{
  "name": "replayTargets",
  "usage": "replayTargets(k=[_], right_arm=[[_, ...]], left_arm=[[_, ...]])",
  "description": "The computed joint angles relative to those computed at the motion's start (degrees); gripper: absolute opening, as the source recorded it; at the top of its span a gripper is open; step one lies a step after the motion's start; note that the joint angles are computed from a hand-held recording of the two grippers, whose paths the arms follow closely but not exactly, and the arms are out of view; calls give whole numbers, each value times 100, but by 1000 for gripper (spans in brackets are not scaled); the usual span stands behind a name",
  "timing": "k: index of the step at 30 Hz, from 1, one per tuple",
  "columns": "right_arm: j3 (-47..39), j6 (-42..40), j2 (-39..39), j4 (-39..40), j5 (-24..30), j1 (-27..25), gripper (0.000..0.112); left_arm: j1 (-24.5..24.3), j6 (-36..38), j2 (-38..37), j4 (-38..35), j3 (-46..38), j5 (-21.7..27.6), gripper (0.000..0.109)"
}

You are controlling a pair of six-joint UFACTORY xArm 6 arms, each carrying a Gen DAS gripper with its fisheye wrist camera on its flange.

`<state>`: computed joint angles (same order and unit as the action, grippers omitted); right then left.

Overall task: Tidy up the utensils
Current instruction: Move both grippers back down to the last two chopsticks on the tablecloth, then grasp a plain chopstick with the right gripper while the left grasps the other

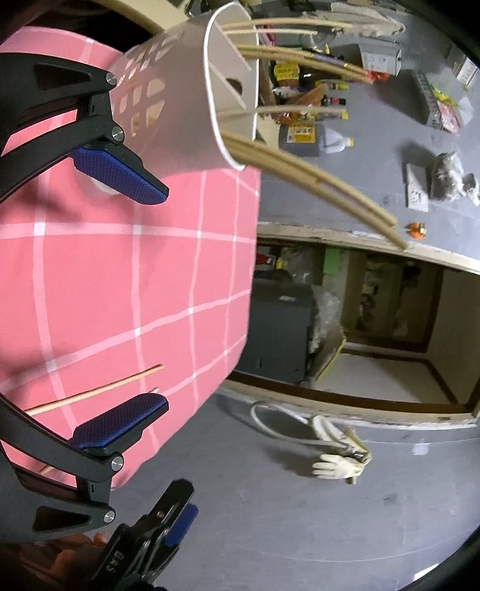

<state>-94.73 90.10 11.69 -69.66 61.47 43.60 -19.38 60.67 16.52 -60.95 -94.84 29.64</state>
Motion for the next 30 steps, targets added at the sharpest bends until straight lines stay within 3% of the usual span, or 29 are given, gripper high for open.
replayTargets(k=[5, 13, 15, 22, 30], right_arm=[[-54, -438, 63, 749, -320, -232, 60], [-109, -1477, 187, 2423, -966, -688, 32], [-108, -1673, 225, 2752, -1061, -760, 28], [-314, -2428, 429, 3697, -1026, -883, 25], [-183, -2539, 319, 3940, -907, -954, 9]], left_arm=[[-15, -184, 151, 363, -168, 278, 99], [-1, -727, 543, 1135, -781, 1187, 74], [12, -990, 740, 1383, -1093, 1513, 67], [3, -1407, 1226, 1871, -1848, 2309, 58], [-8, -1793, 1812, 2258, -2774, 3089, 42]])
